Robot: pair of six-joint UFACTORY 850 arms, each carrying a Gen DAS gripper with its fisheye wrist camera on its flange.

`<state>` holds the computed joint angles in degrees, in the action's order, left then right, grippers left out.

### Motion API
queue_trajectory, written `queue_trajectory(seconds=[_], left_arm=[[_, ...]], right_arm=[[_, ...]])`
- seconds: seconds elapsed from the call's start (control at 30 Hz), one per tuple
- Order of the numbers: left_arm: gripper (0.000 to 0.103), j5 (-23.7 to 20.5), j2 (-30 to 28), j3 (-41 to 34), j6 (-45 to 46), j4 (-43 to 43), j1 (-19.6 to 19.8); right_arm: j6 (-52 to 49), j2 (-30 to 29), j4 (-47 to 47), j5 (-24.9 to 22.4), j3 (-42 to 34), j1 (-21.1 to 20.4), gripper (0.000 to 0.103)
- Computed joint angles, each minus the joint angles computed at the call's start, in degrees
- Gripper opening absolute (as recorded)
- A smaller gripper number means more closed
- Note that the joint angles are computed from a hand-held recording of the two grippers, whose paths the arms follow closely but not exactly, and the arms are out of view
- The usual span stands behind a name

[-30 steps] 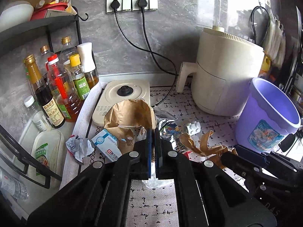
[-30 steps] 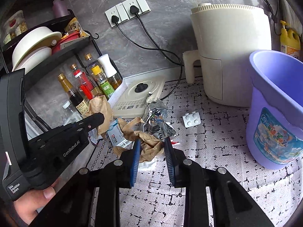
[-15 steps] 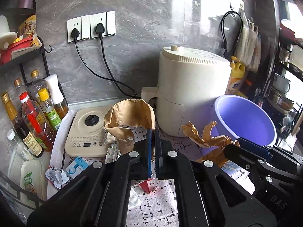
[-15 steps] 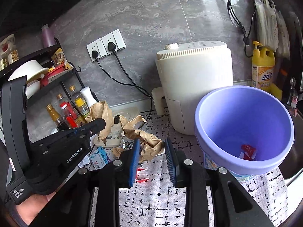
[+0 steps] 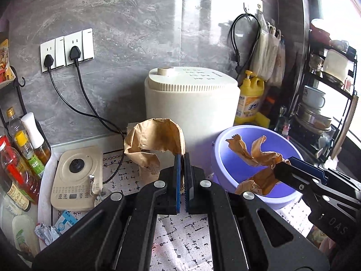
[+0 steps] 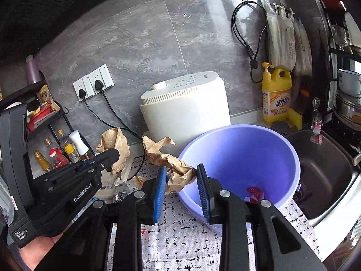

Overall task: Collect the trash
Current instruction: 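Carry both brown papers into the purple bucket and open both tools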

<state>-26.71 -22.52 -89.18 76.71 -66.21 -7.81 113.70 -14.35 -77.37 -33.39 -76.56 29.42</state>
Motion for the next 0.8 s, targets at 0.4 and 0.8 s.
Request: queue_trajectory(seconds=[0.4,0.8], left_arm=[[0.004,-5.15,-3.08,-3.58,-0.09,0.35,-2.31],[0.004,-10.61,-3.73,-3.89,1.89,-0.86,-5.40]], right_arm=[[3.07,3.44,1.12,-9.76,4.47,-0.04,0.064],[4.29,7.67,4.87,-16.14,9.69,0.56,0.069]])
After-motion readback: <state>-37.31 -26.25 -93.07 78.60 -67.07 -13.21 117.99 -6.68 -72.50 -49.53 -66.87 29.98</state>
